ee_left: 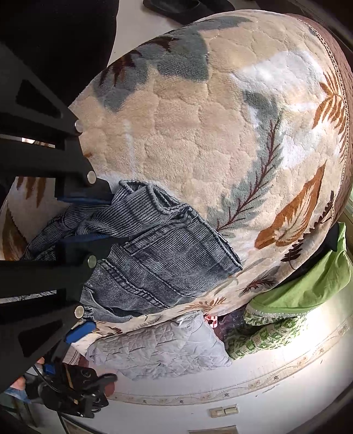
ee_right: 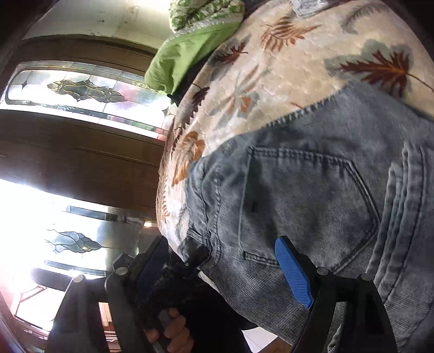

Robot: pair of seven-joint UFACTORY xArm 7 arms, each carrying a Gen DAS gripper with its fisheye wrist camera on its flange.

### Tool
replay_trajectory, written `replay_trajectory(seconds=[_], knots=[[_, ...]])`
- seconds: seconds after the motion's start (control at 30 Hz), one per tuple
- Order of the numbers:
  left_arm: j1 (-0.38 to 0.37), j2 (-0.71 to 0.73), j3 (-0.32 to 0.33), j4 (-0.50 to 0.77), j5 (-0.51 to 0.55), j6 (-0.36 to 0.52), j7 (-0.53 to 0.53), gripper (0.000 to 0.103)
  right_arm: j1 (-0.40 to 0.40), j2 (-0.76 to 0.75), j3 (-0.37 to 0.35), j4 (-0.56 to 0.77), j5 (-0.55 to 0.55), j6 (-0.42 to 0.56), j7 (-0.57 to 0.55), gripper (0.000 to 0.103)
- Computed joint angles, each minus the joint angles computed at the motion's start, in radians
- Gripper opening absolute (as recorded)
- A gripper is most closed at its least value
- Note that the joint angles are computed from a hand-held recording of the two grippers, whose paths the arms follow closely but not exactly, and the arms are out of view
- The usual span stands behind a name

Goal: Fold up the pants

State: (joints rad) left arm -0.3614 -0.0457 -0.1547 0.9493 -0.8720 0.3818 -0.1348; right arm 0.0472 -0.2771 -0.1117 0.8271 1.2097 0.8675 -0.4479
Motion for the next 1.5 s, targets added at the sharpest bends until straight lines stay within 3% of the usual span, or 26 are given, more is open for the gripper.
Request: replay_trajectory(seconds=[0.1,0.17,0.23,0.33,0.5,0.57,0.63,0.7,0.83,1.0,1.17,1.3,1.4,1.5], knots=[[-0.001,-0.001,-0.001,-0.002,0.005,-0.004,-0.001,0.020,0.038,0.113,-0.049,0.086,0.137,0.021,-0.059,0.084],[-0.001,-0.001,-0.002,-0.003,0.025,-0.005,-0.019,0.020,-0.014,0.234,0.022,0.142,0.075,0.017,0.020,0.084],[-0.001,-0.001,-0.005,-0.001,0.066,-0.007,-0.037,0.021,-0.034,0.266,0.048,0.137,0.111,0.003,0.016,0.084],[0.000,0.001,-0.005,0.004,0.103,-0.002,-0.057,0.022,-0.065,0.168,0.054,0.105,0.083,0.049,0.021,0.084],[-0.003,-0.001,-0.005,0.002,0.101,-0.012,-0.062,0.021,-0.080,-0.098,0.015,-0.083,-0.129,0.050,0.116,0.084],[-0.002,-0.003,-0.011,0.001,0.172,-0.019,-0.118,0.019,-0.077,-0.110,0.006,-0.139,-0.156,0.052,0.146,0.085],[0.000,-0.010,-0.020,0.003,0.294,-0.024,-0.198,0.015,-0.019,-0.035,-0.048,-0.145,-0.146,0.085,0.109,0.086],[0.003,-0.023,-0.029,0.015,0.431,-0.017,-0.288,0.014,-0.058,-0.072,-0.026,-0.155,-0.131,0.092,0.143,0.086],[0.004,-0.043,-0.070,0.071,0.758,-0.015,-0.469,0.011,-0.077,-0.244,-0.060,-0.233,-0.167,0.066,0.109,0.085],[-0.027,-0.030,-0.132,0.196,1.089,0.013,-0.614,0.010,-0.205,-0.538,-0.195,-0.433,-0.268,0.048,0.147,0.085],[-0.124,0.010,-0.194,0.311,1.379,0.046,-0.691,0.009,-0.371,-0.712,-0.383,-0.523,-0.405,0.093,0.148,0.085],[-0.244,0.084,-0.223,0.390,1.494,0.088,-0.681,0.009,-0.489,-0.751,-0.516,-0.538,-0.471,0.142,0.120,0.085],[-0.333,0.175,-0.237,0.440,1.513,0.132,-0.623,0.009,-0.542,-0.733,-0.594,-0.532,-0.480,0.184,0.087,0.086],[-0.419,0.328,-0.249,0.539,1.470,0.276,-0.503,0.009,-0.571,-0.707,-0.617,-0.535,-0.448,0.189,0.055,0.086]])
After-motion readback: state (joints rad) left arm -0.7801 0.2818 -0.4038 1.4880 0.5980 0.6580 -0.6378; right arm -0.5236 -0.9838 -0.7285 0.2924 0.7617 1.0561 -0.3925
